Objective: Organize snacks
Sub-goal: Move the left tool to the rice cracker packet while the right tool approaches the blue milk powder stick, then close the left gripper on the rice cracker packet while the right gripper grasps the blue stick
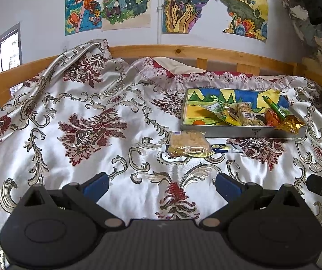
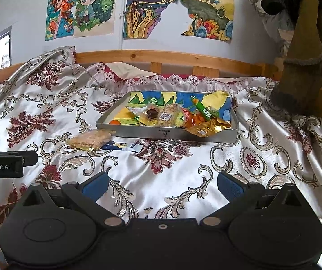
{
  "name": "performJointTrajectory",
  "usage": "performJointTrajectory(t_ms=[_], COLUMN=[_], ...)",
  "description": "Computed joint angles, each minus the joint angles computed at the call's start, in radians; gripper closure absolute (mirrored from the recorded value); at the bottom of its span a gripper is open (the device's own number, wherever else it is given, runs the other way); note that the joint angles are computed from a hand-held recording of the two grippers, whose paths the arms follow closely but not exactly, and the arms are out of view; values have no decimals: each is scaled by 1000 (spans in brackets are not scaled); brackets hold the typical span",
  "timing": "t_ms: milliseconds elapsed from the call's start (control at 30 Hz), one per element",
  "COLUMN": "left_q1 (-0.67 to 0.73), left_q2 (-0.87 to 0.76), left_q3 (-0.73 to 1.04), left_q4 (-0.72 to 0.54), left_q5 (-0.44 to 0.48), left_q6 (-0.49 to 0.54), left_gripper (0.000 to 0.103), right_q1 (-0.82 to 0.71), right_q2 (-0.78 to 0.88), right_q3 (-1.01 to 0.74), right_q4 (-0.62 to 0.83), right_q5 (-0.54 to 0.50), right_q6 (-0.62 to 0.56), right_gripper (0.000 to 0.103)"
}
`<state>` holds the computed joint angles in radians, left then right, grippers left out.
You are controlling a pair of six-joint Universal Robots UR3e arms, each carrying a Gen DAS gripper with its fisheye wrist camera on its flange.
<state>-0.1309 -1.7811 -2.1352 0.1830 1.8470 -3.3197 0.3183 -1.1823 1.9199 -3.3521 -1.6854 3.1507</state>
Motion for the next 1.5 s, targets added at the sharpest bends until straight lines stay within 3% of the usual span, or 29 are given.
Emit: performJointTrajectory(t_ms=[400,767,1167,1500], left_q1=[36,92,143,188], left_q2=[-46,-147,-314,-494], left_q3=[35,153,430,718], left_q4=[-4,-38,-168,-294], left_q5=[-18,-100,-208,-319], left_q6=[1,43,53,90], left_gripper=[0,0,0,0], right_q1=[-19,-27,-61,-90], right_q2=[52,151,313,531], right_q3=[-11,-130,-423,-808], right_q4=[-55,-14,120,333], right_q5=[42,59,130,222], right_q6=[48,24,-55,-148], right_gripper=[1,1,1,1])
